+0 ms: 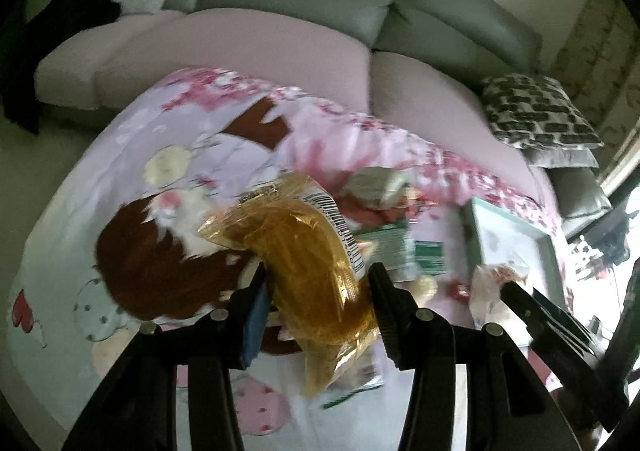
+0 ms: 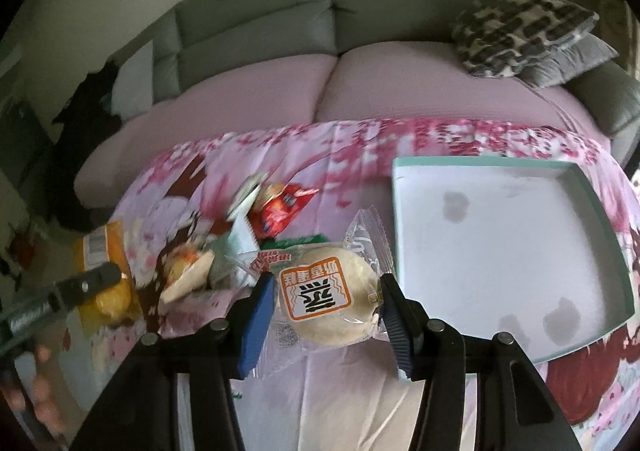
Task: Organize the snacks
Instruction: 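Grasp the gold-wrapped bread with the left tool while the right tool grasps the clear-bagged bun, then carry both snacks over the teal tray and open both tools to drop them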
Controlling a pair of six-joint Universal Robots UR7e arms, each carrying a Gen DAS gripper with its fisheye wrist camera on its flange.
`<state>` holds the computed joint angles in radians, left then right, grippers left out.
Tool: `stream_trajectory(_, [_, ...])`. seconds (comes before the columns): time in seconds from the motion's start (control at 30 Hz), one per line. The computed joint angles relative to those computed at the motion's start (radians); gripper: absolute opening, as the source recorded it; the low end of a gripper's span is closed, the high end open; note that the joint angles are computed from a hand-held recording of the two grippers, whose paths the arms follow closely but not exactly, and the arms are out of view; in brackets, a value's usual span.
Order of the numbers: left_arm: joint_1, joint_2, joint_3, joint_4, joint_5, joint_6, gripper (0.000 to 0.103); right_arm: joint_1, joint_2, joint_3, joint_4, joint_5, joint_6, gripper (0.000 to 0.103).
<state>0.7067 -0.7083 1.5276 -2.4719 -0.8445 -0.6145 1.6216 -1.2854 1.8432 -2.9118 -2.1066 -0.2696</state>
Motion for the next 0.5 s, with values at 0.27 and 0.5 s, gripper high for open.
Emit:
stream_trajectory(0.27, [-0.018, 0.131, -0.169, 0.028, -0.076, 0.102, 0.050, -0.026, 0.006, -0.063, -0.025, -0.065, 0.072, 0.055])
stream_trajectory(0.5, [-0.032, 0.253, -0.330, 0.051, -0.131, 0.188, 0.050, -0.069, -0.005, -0.093, -0.046, -0.097, 0.092, 0.055])
